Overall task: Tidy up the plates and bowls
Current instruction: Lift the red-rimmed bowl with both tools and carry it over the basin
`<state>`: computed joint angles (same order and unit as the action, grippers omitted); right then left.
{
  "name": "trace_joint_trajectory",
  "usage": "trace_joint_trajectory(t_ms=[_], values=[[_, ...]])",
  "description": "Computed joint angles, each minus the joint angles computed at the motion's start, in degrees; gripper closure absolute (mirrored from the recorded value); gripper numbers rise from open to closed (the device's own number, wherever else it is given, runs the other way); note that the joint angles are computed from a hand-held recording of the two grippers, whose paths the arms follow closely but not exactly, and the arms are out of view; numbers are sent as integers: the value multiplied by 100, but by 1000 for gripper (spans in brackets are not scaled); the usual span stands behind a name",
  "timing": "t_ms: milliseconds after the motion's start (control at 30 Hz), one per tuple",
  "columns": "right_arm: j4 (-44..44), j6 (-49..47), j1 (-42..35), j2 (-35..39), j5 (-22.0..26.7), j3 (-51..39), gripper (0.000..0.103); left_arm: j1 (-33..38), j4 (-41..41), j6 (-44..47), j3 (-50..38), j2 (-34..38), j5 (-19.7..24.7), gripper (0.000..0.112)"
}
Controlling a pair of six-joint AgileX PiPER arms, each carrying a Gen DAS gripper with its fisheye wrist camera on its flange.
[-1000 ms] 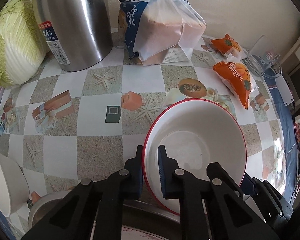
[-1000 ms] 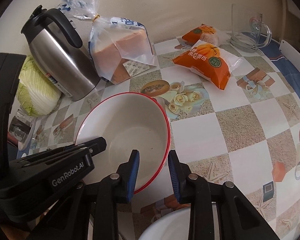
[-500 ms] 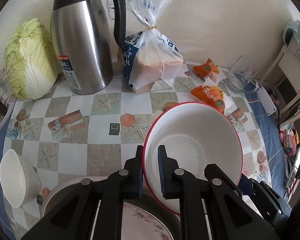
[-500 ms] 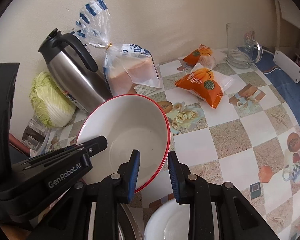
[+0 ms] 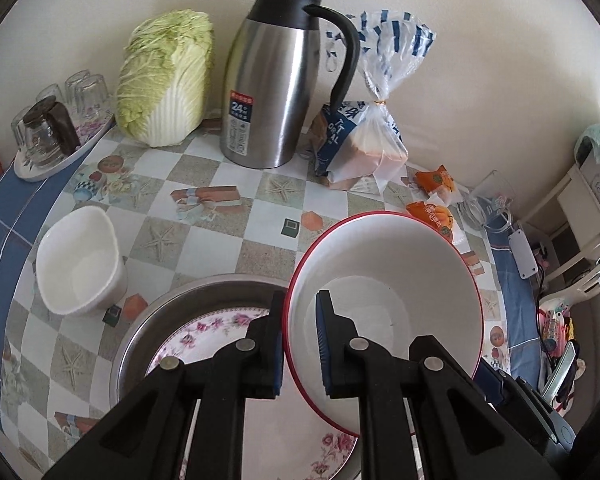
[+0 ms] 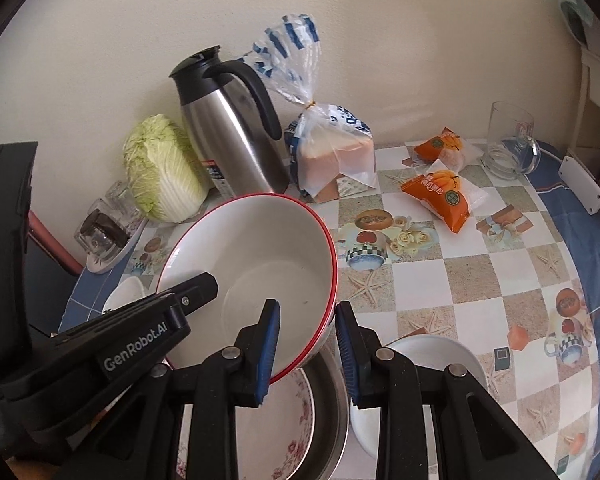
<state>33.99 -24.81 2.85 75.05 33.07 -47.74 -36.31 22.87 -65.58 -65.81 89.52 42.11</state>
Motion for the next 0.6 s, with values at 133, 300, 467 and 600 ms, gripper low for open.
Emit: trace_joint_trajectory(t_ms=[133,300,467,600], values=[[-82,155,230,-388,66,264,72,-118,182,-477,635,-559,-105,98],[-575,689,719,-850,-5,603,72,-256,285,-812,1268,-1069,-178,98],[-1106,1335,1175,-1158,-54,820,72,-341,435,-1191,1773,-1492,-331,98],[-1166,1422,1338,-1241,-59,837,72,-349,547,-1449,2175,-1714,-597,97]])
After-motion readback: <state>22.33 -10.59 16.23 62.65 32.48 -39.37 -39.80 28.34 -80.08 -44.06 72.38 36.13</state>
